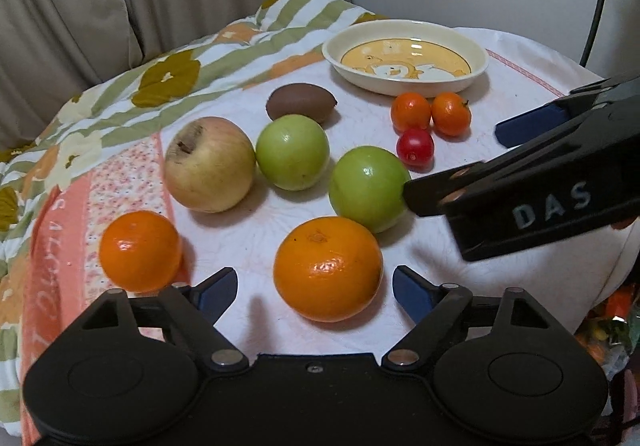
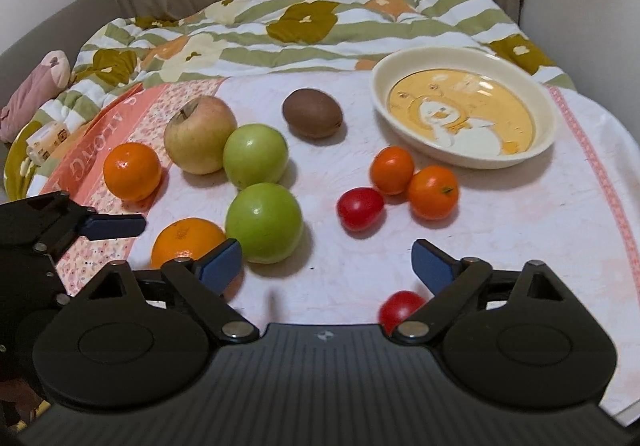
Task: Organize fruits
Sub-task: 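Close the left tool on an orange while the right tool grasps a green apple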
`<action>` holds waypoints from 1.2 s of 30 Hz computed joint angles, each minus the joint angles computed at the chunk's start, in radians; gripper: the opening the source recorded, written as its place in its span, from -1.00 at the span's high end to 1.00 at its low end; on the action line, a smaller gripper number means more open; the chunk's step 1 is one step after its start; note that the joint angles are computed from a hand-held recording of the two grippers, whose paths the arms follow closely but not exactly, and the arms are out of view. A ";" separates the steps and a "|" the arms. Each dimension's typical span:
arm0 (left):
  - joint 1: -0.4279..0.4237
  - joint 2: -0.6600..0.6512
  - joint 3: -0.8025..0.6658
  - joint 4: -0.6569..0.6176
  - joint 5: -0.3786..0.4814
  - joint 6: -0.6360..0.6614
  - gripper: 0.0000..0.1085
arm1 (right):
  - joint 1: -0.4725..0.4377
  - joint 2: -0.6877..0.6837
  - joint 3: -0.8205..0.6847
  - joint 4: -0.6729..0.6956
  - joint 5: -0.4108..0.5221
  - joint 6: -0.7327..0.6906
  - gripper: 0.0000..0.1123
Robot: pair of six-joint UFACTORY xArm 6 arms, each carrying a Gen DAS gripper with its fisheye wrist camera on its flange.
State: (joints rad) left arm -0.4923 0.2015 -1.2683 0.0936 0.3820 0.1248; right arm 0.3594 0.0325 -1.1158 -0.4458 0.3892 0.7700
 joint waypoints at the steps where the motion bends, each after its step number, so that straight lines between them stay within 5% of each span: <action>1: 0.000 0.005 -0.003 -0.013 -0.002 0.009 -0.59 | 0.002 0.007 -0.003 0.012 -0.007 -0.008 -0.83; 8: -0.001 0.044 -0.043 -0.095 0.019 0.070 -0.19 | 0.009 0.050 -0.028 0.074 -0.060 -0.047 -0.75; 36: 0.047 0.008 0.009 -0.002 -0.010 0.016 -0.17 | 0.035 0.183 -0.130 0.359 -0.135 -0.255 -0.22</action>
